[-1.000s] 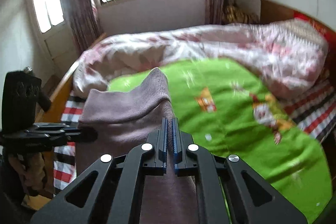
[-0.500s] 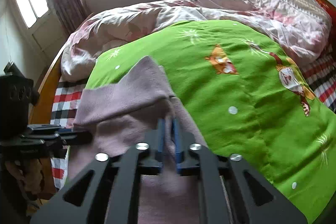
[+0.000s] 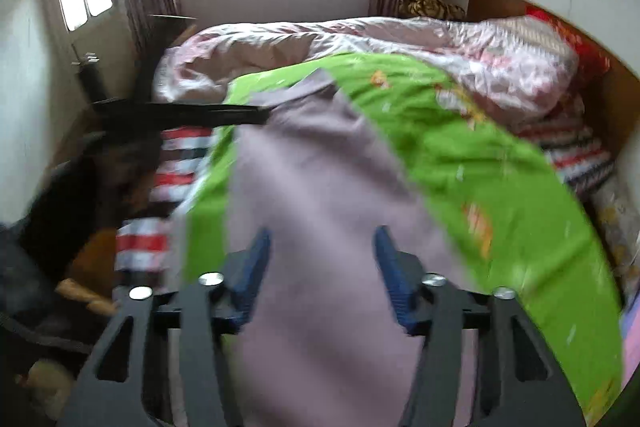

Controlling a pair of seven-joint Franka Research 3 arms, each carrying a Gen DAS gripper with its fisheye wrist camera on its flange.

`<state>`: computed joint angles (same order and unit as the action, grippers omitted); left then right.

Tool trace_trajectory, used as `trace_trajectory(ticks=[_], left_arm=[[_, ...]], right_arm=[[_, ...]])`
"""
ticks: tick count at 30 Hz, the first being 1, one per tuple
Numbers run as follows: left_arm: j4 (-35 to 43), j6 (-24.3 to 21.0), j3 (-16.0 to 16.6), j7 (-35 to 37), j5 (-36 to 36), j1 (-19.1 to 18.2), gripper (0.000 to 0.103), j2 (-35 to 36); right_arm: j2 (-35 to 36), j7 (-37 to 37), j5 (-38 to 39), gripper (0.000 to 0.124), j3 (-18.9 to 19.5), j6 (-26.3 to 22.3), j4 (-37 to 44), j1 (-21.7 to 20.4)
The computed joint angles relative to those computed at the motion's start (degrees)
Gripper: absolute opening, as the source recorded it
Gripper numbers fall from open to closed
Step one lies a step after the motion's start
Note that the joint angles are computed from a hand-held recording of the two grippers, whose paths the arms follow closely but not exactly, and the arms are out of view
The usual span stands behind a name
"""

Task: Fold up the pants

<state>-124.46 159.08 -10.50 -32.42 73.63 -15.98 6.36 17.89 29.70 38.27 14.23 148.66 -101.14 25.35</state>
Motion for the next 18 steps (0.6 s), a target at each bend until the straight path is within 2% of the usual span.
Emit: trace_trajectory(ticks=[3,6,8,12,14,18], left_arm=[[1.79,1.65,0.11,4.25,-5.04,0.38,0.096,3.81],[2.69,3.26,1.73,5.18,-5.01,-0.36,0.101,5.83],[2.89,2.34,1.62,8.99,-8.54,-0.58,0.101,6.13],[4.34,-0.82,1.67,15.45,-13.64,-1.77,0.101,7.24],[3.83,0.25,2.67,14.0,-12.47,-2.34,0.101,7.09],[3.82,1.76,3.65,12.11,-10.69,-2.74,0.101,7.42]], right_arm=[[-5.92,-1.07,3.14,0.032,-0.13,1.3,-10.28,-0.77],[-9.07,1.23,2.72,0.027,-1.23,3.99,-17.21,0.31],[-10.43,0.96,2.77,0.026,-1.48,5.78,-20.13,0.73],[-10.98,1.7,-1.46,0.023,-2.1,9.61,-23.15,2.1],[-10.35,1.12,-2.49,0.015,-1.95,11.95,-23.79,2.33],[-10.8,-5.71,1.86,0.008,-0.54,14.03,-24.88,1.35]])
